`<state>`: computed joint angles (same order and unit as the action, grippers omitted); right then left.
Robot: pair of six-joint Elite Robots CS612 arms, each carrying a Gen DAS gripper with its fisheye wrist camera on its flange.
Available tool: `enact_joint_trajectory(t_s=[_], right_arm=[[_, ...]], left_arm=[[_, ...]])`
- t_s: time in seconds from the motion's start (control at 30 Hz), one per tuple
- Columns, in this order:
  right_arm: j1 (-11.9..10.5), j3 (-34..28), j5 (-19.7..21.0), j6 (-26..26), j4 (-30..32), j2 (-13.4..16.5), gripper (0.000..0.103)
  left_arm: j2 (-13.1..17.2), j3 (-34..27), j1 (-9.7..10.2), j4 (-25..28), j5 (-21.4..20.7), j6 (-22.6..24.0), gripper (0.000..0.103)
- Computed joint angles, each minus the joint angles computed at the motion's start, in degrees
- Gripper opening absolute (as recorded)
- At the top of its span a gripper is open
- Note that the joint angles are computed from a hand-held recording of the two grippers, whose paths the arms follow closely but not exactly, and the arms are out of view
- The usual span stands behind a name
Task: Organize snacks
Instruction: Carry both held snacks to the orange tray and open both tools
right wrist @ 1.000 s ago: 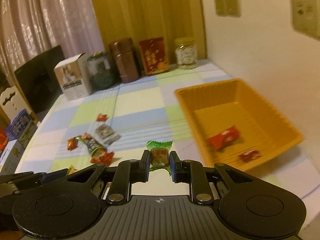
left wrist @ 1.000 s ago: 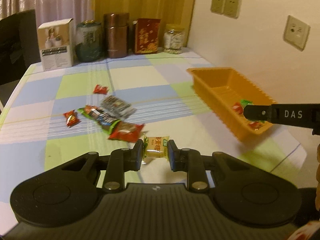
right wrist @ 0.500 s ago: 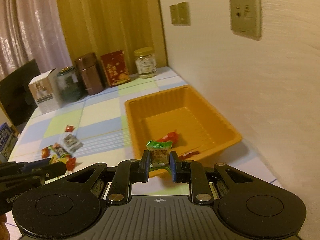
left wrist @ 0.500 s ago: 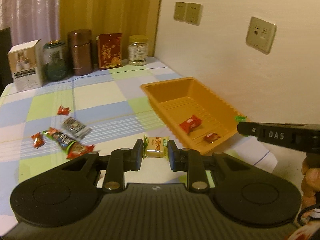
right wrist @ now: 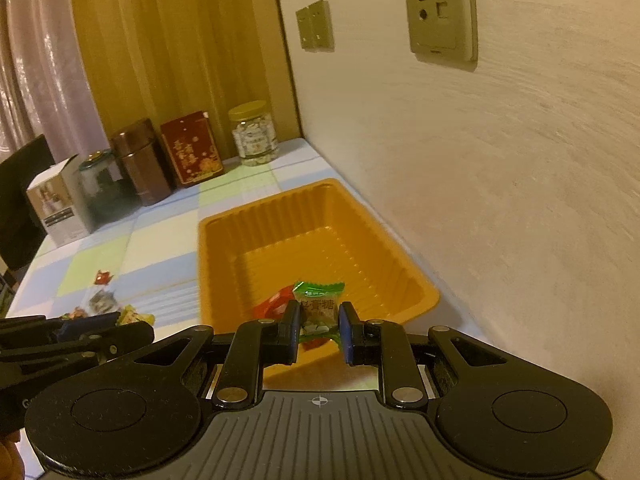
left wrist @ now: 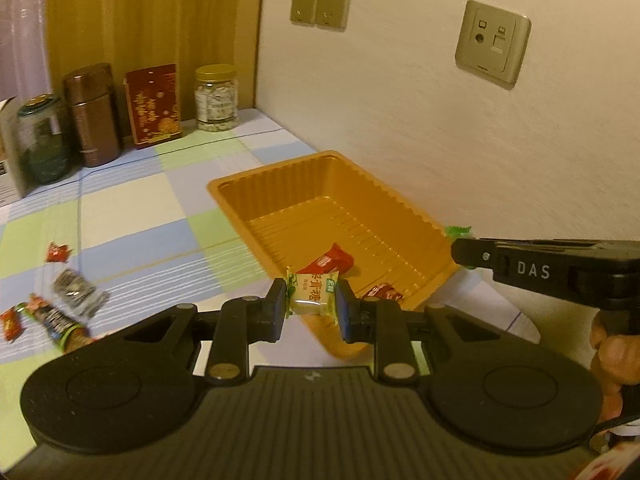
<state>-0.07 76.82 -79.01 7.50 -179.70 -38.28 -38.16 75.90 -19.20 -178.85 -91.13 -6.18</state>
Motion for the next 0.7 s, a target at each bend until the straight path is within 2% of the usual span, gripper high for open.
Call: enact_joint_trajectory(t_s=[0.37, 0.43, 0.57, 0.7], right_arm=[[-0.6, -4.2, -0.5, 0.7, 1.9, 2.7, 0.021], [-0.6, -4.4, -0.4, 0.8, 2.0, 2.9, 0.021], [-0.8, -4.2, -0.1, 0.9, 2.2, 2.9, 0.021], [-0.9, -4.0, 0.2, 1.1, 2.3, 2.7, 0.021]], left_arm=[[4.6, -7.7, -0.38, 4.6, -2.6, 2.4, 0.024], [5.3, -8.9, -0.37, 5.6, -3.0, 2.2, 0.031], [5.5, -9.0, -0.19, 5.5, -2.9, 1.7, 0.033], [4.2, -6.2, 0.21, 3.8, -1.3, 0.4, 0.034]])
